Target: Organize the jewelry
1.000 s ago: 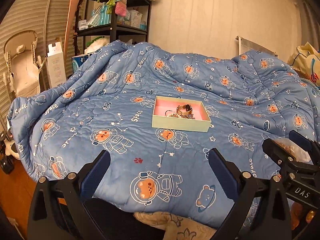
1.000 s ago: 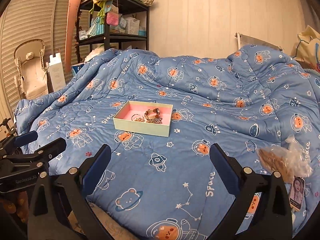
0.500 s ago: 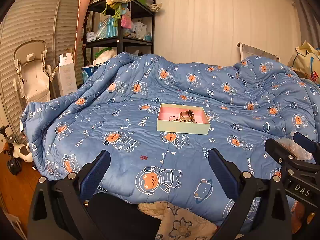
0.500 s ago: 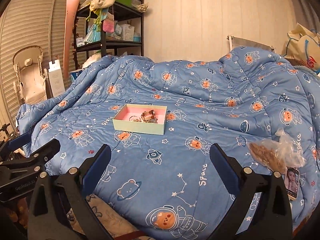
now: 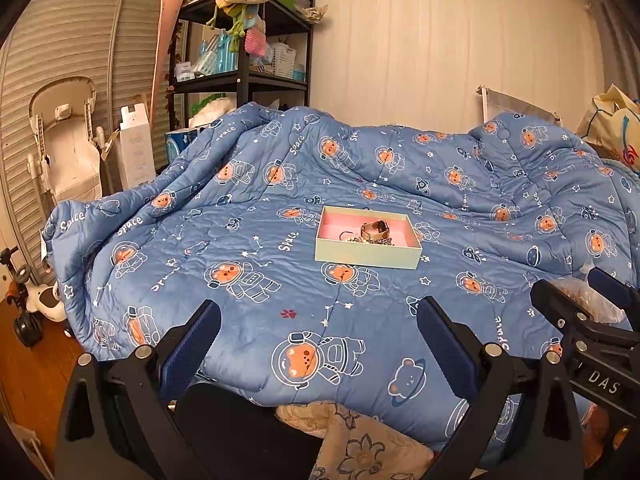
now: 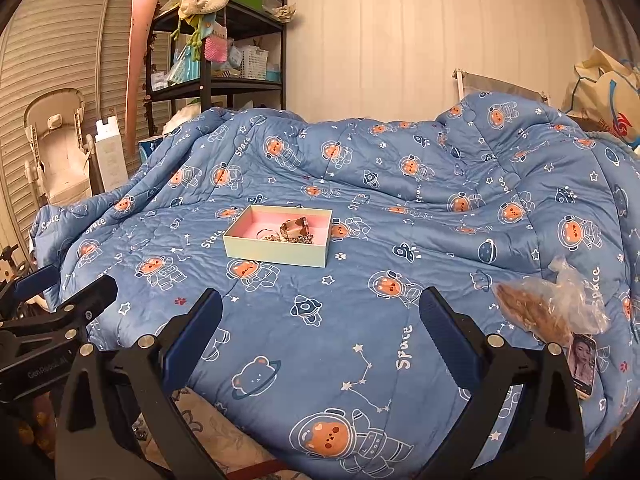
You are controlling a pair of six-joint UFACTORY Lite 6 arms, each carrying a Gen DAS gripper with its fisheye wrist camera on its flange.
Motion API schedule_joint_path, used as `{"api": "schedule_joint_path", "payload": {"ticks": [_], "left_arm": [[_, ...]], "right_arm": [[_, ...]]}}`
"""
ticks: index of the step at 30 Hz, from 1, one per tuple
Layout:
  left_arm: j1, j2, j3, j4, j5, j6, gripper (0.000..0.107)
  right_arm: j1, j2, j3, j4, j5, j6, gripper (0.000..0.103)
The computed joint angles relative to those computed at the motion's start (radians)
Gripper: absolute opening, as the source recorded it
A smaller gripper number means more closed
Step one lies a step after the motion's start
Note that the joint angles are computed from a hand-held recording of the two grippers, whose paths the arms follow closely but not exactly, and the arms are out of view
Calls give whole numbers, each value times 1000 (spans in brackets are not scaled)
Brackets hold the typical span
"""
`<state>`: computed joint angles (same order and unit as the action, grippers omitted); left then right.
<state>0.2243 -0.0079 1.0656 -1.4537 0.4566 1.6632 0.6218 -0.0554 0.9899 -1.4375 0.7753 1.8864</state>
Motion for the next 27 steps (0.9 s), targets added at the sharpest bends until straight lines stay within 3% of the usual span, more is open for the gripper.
{"api": "schedule_joint_path", "payload": {"ticks": [27], "left_arm": [[-7,-2,0,13,-8,-14,96]], "right_arm": [[9,-2,2,6,19,-6,97]]}}
